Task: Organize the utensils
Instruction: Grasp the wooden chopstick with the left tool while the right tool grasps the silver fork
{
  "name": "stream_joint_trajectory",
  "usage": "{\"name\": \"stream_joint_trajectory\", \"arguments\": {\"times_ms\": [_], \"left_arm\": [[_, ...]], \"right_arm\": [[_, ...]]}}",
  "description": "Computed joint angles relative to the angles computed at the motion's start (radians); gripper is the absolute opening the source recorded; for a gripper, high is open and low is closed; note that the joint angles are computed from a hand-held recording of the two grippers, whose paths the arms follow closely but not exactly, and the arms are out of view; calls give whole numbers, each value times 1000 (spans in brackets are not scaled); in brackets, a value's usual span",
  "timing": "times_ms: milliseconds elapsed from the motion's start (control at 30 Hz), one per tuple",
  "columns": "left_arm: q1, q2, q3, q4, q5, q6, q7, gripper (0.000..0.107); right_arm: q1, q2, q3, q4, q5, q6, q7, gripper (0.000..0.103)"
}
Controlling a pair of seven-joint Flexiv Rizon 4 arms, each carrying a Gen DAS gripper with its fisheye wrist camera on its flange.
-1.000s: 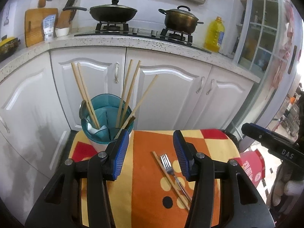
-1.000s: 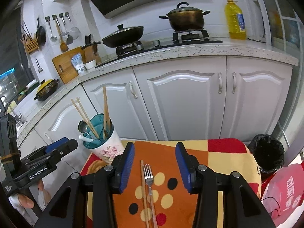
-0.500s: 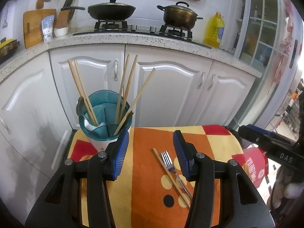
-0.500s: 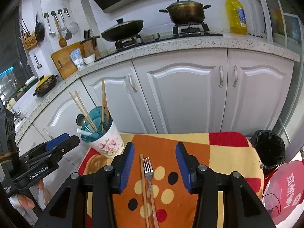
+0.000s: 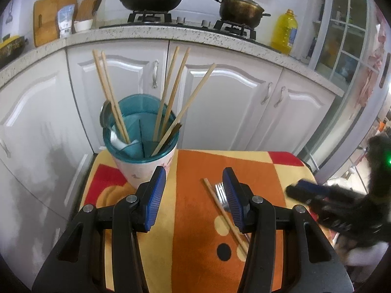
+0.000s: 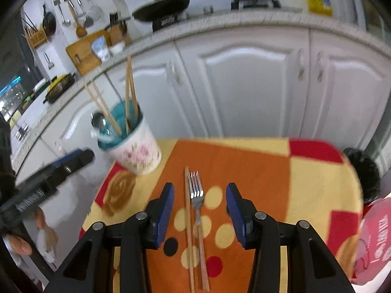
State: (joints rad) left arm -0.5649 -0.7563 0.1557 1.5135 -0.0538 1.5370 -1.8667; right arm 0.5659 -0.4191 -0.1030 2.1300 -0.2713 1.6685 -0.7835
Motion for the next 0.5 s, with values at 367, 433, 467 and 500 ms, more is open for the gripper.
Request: {"name": "stream_joint_trajectory", "arguments": {"times_ms": [367,433,467,500], "left_arm": [[40,-28,-38,9,-5,-54,-2,48],[55,-41,-60,-1,-11,-72,6,48],[63,-49,-73,-8,-14,-80,12,48],[69,-54,-82,-13,-16,-86,16,48]], "right_arm": [[-227,-190,293,-166,35,-169,-138,26],[-218,-203,285,-179,36,-188,-152,19],[-206,-207,270,-178,36,-173,-152,17],[-195,-206,256,-174,38,-166,-147,12]]}}
